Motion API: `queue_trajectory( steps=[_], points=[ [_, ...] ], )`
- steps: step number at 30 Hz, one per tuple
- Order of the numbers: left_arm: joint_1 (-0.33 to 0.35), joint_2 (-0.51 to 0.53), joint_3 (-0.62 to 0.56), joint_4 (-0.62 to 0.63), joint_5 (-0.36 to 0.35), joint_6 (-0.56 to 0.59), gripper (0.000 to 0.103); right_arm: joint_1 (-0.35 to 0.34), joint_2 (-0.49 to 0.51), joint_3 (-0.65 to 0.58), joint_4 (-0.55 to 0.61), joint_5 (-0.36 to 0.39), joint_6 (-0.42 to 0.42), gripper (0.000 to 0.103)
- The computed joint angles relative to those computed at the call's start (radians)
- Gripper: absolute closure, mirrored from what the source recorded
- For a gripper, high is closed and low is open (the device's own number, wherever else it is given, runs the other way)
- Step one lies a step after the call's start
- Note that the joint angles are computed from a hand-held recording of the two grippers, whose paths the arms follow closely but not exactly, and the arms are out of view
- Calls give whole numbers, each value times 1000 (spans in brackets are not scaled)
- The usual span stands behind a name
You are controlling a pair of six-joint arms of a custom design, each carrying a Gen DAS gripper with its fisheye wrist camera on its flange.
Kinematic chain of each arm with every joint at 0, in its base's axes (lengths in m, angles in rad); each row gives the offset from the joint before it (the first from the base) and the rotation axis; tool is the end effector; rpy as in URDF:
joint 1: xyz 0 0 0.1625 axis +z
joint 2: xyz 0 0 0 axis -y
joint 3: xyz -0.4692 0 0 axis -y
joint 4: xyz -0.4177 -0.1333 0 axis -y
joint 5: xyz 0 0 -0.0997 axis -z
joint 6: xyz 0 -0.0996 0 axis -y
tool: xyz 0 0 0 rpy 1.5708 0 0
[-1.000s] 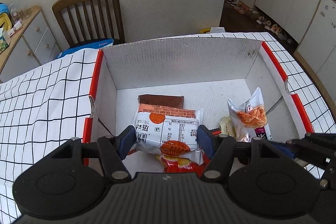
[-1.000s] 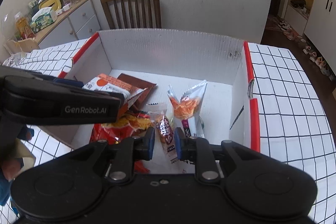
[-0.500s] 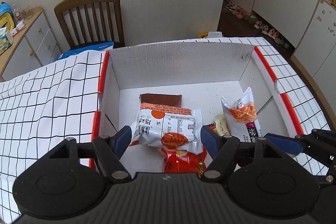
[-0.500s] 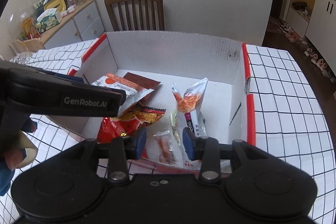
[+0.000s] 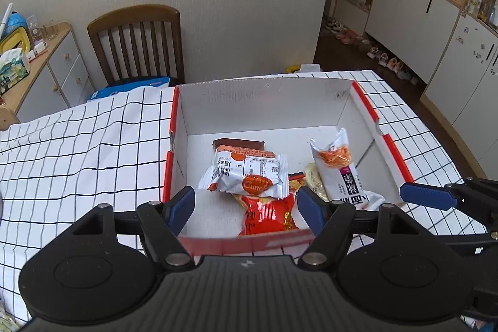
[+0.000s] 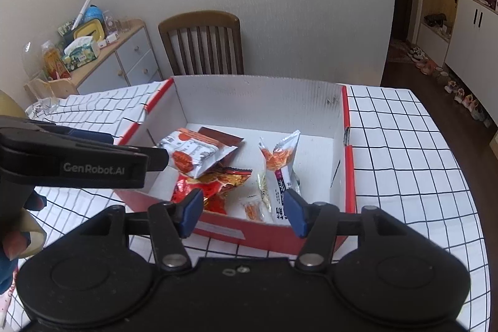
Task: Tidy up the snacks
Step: 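Open both tools to drop the pastry packet and small snack in the box, then withdraw both tools from the box toward the blue packet and sausage stick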
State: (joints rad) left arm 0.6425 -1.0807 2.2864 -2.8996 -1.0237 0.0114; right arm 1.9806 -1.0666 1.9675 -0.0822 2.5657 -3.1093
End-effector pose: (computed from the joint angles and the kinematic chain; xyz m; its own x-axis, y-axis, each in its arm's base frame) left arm -0.2729 -0.4354 0.1141 -0.5538 0.6522 -0.5176 0.8009 0.5873 -0.1169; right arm 0.2250 -0.3932 0.1382 -0.7368 0.3300 0.5901 -0.2673 0.6595 -0.7026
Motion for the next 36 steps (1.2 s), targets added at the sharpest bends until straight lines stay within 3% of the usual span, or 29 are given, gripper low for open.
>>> queue_trajectory(
  steps=[22, 27, 36],
  points=[
    [-61, -281, 165, 38, -30, 38, 31, 169, 22, 38, -54, 79, 53, 36],
    [-59, -350, 198, 61, -40, 36, 23, 197, 36, 48, -64, 82, 90, 29],
    [-48, -485, 256, 101, -57, 46, 23, 246, 77, 64, -87, 96, 119, 18]
  ],
)
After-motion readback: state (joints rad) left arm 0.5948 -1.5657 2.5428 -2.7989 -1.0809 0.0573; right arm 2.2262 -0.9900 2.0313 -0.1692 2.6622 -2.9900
